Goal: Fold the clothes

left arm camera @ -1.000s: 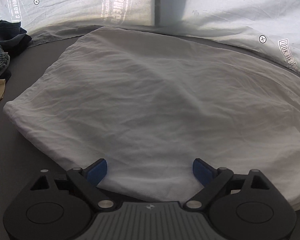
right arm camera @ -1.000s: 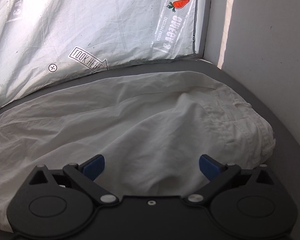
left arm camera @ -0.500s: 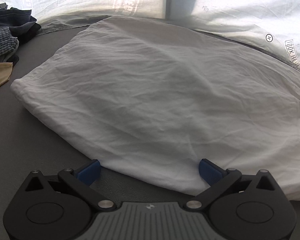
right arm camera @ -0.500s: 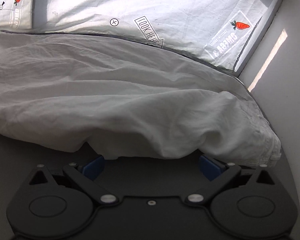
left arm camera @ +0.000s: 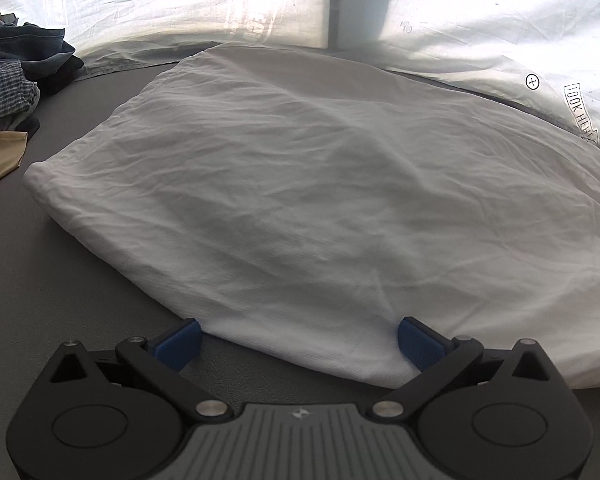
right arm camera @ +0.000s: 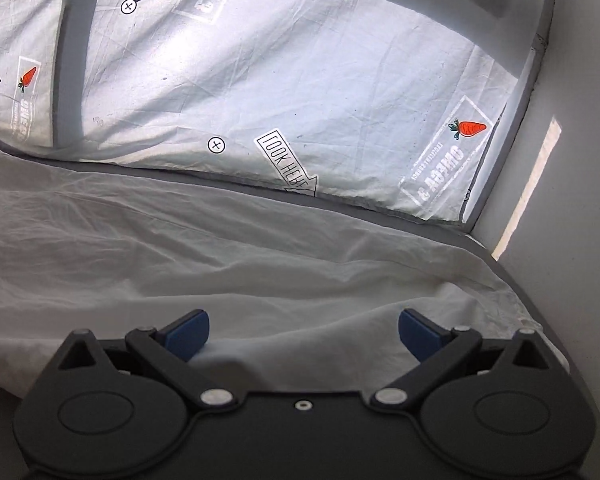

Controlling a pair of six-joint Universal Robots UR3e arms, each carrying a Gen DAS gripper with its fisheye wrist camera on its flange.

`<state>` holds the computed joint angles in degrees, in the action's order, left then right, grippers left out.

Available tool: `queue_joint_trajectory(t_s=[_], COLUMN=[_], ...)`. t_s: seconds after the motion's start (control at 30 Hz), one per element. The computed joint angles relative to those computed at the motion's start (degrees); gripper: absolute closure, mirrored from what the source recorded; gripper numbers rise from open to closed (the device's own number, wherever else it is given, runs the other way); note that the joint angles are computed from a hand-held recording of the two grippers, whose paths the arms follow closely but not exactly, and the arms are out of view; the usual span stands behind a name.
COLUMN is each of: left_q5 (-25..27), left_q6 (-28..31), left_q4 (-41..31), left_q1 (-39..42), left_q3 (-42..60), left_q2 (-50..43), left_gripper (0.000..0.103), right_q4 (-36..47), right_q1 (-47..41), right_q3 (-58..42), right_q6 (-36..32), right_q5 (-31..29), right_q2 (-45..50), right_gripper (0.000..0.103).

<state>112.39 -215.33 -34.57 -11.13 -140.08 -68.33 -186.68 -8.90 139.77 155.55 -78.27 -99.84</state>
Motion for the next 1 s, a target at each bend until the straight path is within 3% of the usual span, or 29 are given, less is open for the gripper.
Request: queue_joint_trajectory(t_s=[0.17,0.23,0.37,0.47,0.53,0.63,0.67,0.7,0.87,1.0], left_q5=[-1.69,-3.09,-11.06,-21.52,-25.38,-30.46,-33.45,-34.41,-30.07,-29.18], left_q6=[0.62,-0.62,-5.05,-7.16,-6.75,-7.0,-7.16,-7.63,-7.97,-6.13], left_q4=[-3.46,-8.19,-9.23,-10.09,-8.82,-2.57,-1.02,0.14,5.43,10.52], left_q1=[1.38,2.1,6.07,12.22,13.77,15.75,17.59,18.04,14.24,15.62], left_q3=[1.57,3.86,0.01,-4.03,-5.0,-8.36,-10.05,-10.65,-7.97,-3.78], left_q2=[0.82,1.5,11.5,21.54,22.3,22.03,22.86,22.4,20.7,19.45], left_gripper=[0.0,0.0,0.004,0.018,0.028,0.063,0.084,0.094,0.099,0.1], right_q4=[12.58,17.85,22.82,22.21,21.92,22.02,22.2,22.4,21.49,15.29], right_q1=[-8.88,-10.05,-12.56,-12.65,-12.02,-10.95,-10.66,-10.37,-9.56,-8.48], right_q3=[10.96,12.29,12.39,11.51,10.99,10.52,10.53,10.55,10.91,12.2], right_q6=[-7.68,-9.52,-9.29,-6.91,-6.46,-7.13,-7.66,-8.21,-10.05,-10.16], right_q5=[6.88,5.59,4.81,4.29,4.25,4.75,4.9,5.05,5.0,3.72], right_q2=[-17.96,-21.98,-24.1,-21.99,-20.55,-19.45,-19.53,-19.64,-20.2,-20.42], right_gripper=[0.001,0.001,0.001,0.001,0.001,0.001,0.001,0.001,0.001,0.001])
